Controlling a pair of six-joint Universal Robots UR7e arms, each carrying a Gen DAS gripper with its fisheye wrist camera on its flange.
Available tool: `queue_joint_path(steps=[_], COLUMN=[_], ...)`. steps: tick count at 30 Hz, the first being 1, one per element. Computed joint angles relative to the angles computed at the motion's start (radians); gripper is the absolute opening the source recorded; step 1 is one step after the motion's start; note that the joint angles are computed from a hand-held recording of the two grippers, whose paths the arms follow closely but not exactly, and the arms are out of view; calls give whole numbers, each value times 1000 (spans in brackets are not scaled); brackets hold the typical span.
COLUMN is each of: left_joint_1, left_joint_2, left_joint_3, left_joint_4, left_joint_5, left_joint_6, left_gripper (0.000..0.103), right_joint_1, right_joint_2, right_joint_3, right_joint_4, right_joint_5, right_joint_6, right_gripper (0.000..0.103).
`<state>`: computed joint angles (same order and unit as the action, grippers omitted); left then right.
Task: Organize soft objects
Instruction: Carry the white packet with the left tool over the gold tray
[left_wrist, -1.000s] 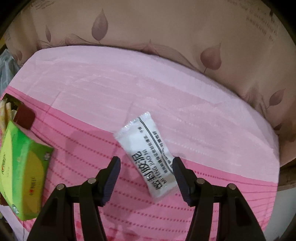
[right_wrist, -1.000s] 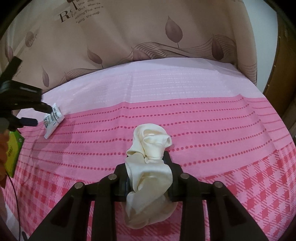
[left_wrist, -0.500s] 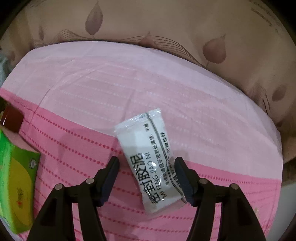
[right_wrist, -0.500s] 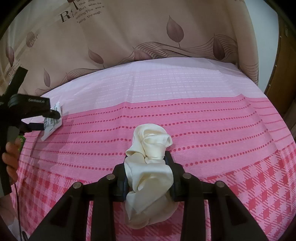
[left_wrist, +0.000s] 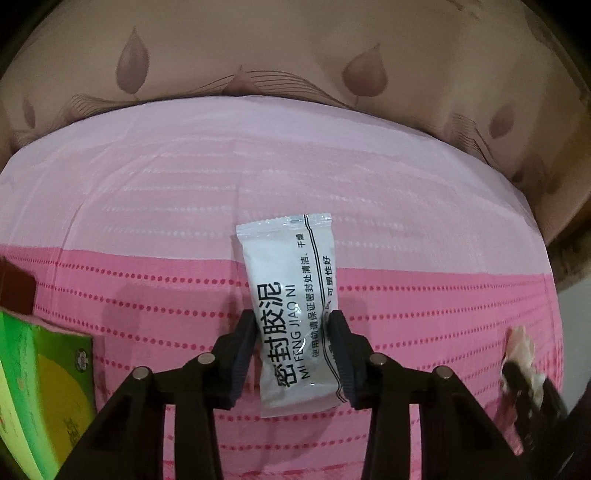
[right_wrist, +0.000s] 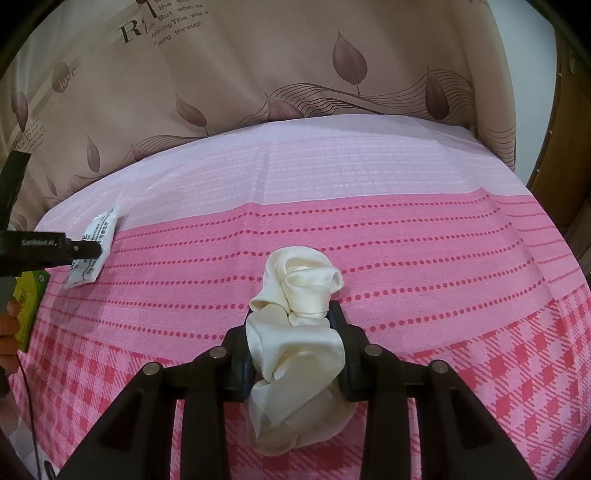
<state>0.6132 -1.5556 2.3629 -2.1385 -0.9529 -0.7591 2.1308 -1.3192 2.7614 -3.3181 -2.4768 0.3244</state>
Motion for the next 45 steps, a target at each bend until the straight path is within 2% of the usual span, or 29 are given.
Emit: queue_joint_path(steps=[5,9,12,15,18,31,40,45], left_joint_1=[6,-6,-27,-53,-49,-99,-238,-284], left_joint_2=[-1,30,64,78,66,4,-116,-196], left_joint_3=[7,-1,0,17,24,32,50,45], left_joint_4=[-20,-2,11,3,-18,89,254,353], left_joint_5=[12,48,84,117,104,125,125,107], left_joint_6=[20,-36,-25,14,38,-8,-69,-108], left_gripper=[44,57,59,58,54,52,52,51], right_joint_1=[0,0,1,1,2,4,18,22], right_joint_2=[-1,-2,-3,-5,-6,0,4,8], right_joint_3=[0,0,0,0,-1,-9,-17,-19], right_joint_4=[2,3,5,4,7,28,65,75], right_joint_5=[-1,-1,0,3,3,-15,-37,-46], right_joint_6=[0,1,2,2,4,3,22,28], right_gripper=[32,33,34,34,34,34,34,34])
